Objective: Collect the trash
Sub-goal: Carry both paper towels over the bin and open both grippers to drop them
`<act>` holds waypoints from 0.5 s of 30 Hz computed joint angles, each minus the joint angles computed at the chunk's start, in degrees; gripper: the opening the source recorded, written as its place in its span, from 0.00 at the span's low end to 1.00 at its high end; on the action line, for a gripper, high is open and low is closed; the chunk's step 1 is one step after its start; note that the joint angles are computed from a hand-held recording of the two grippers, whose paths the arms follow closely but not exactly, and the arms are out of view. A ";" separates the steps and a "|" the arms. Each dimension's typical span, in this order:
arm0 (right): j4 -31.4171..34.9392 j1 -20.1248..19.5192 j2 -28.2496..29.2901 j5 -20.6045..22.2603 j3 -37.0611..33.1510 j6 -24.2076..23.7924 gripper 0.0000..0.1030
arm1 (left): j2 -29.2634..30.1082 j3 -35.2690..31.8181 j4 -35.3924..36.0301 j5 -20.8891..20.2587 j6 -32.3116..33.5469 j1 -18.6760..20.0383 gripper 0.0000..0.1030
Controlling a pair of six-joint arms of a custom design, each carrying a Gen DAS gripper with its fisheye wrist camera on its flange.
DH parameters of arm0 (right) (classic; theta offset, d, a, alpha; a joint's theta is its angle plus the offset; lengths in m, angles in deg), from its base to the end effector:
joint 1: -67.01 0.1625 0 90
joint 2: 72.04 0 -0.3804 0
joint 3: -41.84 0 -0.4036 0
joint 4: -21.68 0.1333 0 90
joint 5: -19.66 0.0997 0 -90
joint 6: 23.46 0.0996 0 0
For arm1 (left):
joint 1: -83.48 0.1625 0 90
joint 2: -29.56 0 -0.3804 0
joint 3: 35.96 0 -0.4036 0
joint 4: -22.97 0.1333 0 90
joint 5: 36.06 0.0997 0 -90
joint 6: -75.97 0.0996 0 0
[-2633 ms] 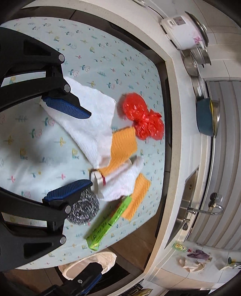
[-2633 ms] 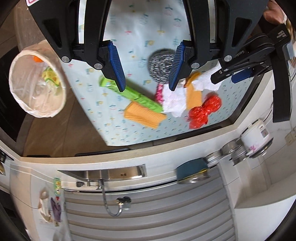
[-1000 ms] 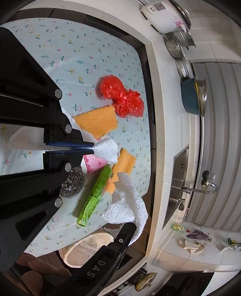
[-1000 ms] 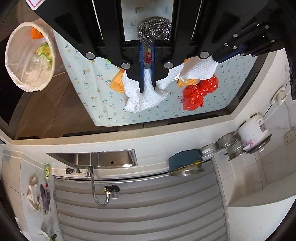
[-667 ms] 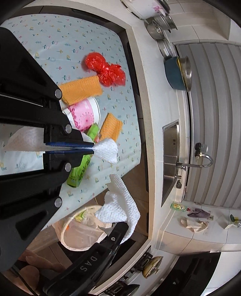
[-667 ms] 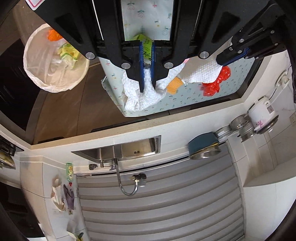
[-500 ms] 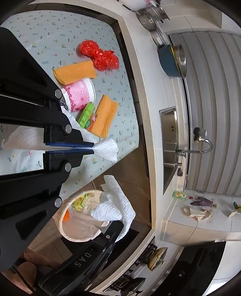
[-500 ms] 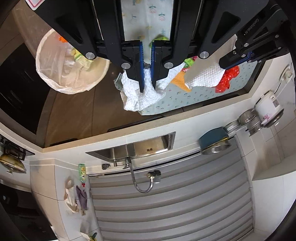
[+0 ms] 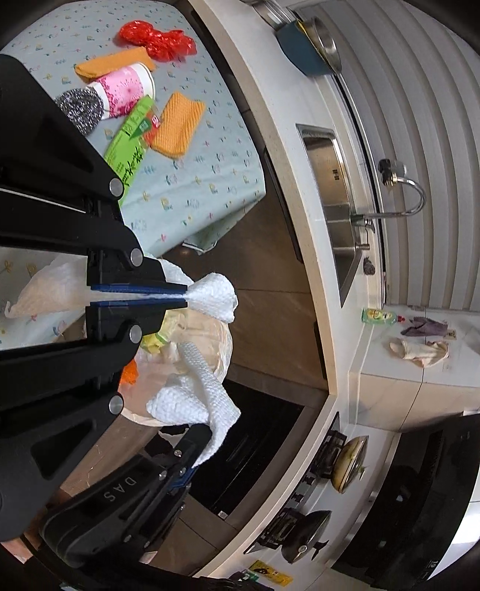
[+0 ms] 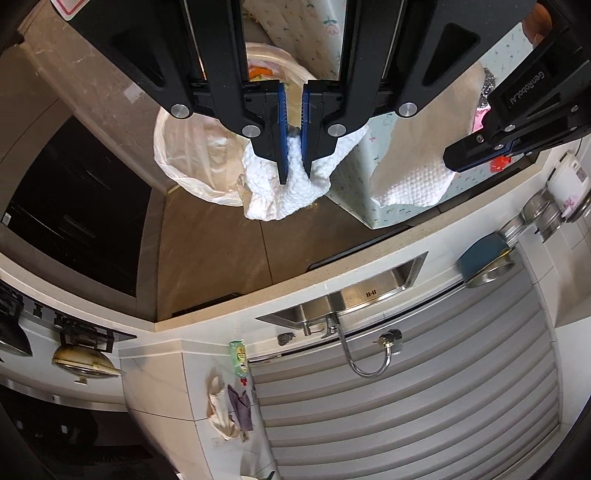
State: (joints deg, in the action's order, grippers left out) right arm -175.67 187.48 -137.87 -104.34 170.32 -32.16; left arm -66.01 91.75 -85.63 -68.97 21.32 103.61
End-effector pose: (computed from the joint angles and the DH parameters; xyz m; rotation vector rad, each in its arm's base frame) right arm 0.3053 -0.3658 0.1625 0.5369 -2.4376 1.1429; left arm -0.2907 -0.3376 0.2504 0.4520 2.2613 -0.9808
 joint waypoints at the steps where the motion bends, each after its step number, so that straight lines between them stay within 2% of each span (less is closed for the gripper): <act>1: -0.16 -0.64 -0.37 0.05 0.31 -0.12 0.05 | 1.63 -0.29 -3.00 -0.44 2.15 0.57 0.02; 5: -0.59 -2.42 -1.27 0.26 1.14 -0.43 0.05 | 7.27 -1.76 -12.33 -2.38 8.62 2.67 0.02; 9: -1.49 -5.19 -2.43 1.00 2.30 -0.88 0.06 | 11.76 -3.40 -17.21 -3.44 12.01 4.31 0.02; 15: -1.97 -7.29 -2.71 1.67 2.71 -1.24 0.06 | 15.56 -4.49 -22.56 -4.60 15.69 6.35 0.02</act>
State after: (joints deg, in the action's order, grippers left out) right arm -177.64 180.19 -140.58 -102.67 173.03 -33.40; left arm -50.45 87.26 -108.19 -73.57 37.00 109.97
